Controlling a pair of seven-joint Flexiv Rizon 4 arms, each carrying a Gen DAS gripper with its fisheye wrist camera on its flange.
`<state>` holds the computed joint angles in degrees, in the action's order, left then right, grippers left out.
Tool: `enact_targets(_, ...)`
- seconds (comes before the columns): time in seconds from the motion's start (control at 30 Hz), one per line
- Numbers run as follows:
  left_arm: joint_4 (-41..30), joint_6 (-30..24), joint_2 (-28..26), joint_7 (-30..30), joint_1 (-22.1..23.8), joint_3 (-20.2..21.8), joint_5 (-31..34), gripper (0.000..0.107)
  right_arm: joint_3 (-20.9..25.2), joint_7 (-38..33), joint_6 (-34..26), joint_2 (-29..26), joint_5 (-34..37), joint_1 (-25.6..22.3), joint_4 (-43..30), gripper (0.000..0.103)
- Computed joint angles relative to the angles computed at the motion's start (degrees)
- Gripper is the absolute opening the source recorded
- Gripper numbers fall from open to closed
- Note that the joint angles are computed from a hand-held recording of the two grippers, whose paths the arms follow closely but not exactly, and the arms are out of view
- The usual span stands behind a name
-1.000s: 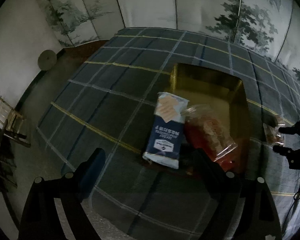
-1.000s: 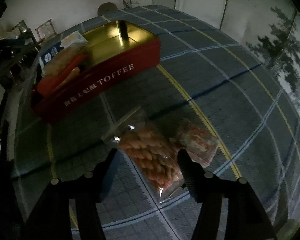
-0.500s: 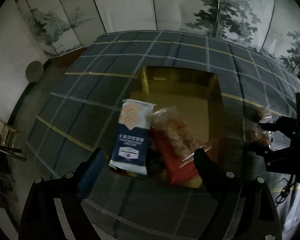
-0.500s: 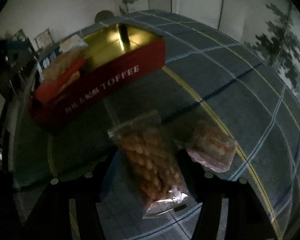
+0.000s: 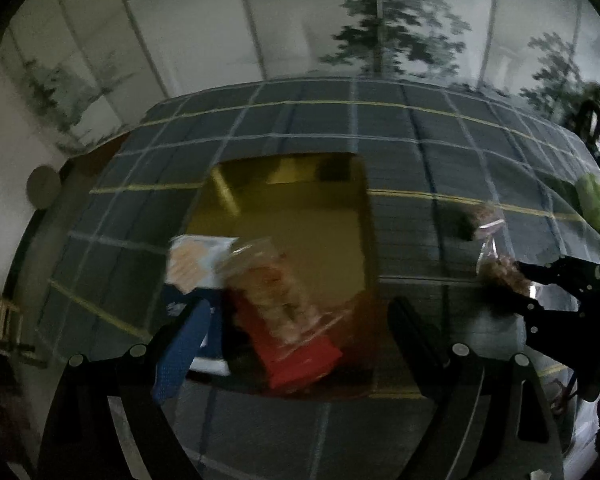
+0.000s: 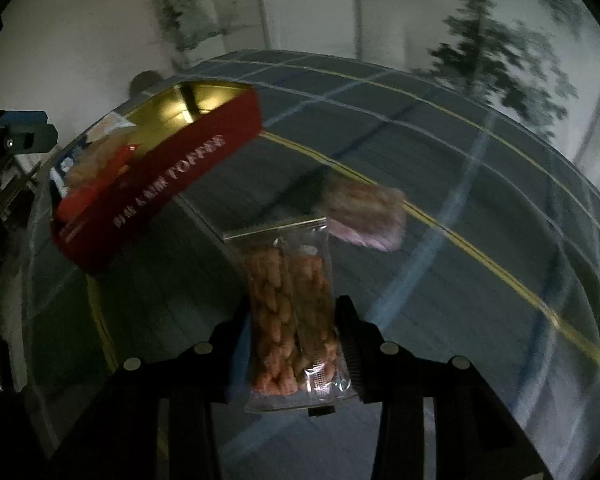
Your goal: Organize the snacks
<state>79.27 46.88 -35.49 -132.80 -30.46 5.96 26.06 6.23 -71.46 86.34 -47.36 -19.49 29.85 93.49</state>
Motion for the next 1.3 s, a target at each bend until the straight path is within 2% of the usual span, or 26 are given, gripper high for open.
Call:
enact_targets(0.03,-0.4,0.3,-0.5,0.8,0.2,-0.5,-0.3,0.088,-2.4,1.5,1.2,1.1,0.3,1.4,2.1,0.04)
enact_targets(0.1,-1.6,0.5,-1.6,2.5,0.3,-1.2,-0.8,0.088,-4.2,3.0,2.4,2.3,0.7,2.1,4.4,0.04)
enact_targets(0.23,-4.4,0.8,-3.8,5.3,-0.8,-1.2,-0.9,0.088,-13.6,8.4,6.2,4.8,1.4,7.8,10.6,0.04)
enact_targets(0.33,-6.2,2.0,-5.5,7.7,-1.4,-1.3,-1.2,0.088,-21.6,12.3,6.9,4.6,1.9,13.0,12.3,0.04)
enact_targets(0.47,-8.7,3.0,-7.8,10.5,-1.7,-1.5,-2.9,0.088,-26.4,15.6,6.7,2.8,2.1,15.4,10.8,0.04)
enact_targets(0.53,-9.5,3.5,-8.6,12.1,-1.9,-1.4,-3.5,0.088,-25.7,16.9,5.8,1.7,2.2,14.2,8.5,0.04)
enact_targets(0.6,-11.1,3.2,-9.8,13.9,-2.4,-1.0,-3.7,0.088,-27.6,18.8,5.2,0.6,1.7,15.1,7.1,0.04)
enact_targets(0.73,-13.9,3.3,-12.2,18.1,-2.5,-1.2,-4.6,0.088,-26.6,20.6,4.3,-0.7,0.6,13.4,4.4,0.04)
enact_targets(1.07,-18.7,5.0,-17.7,25.4,-1.3,-3.0,-11.6,0.088,-26.8,22.8,5.0,-1.4,-0.9,12.8,3.8,0.041)
enact_targets(1.3,-25.7,1.4,-22.3,30.3,-1.8,-2.8,-14.1,0.088,-26.6,23.2,5.2,-1.4,-1.3,12.6,3.8,0.041)
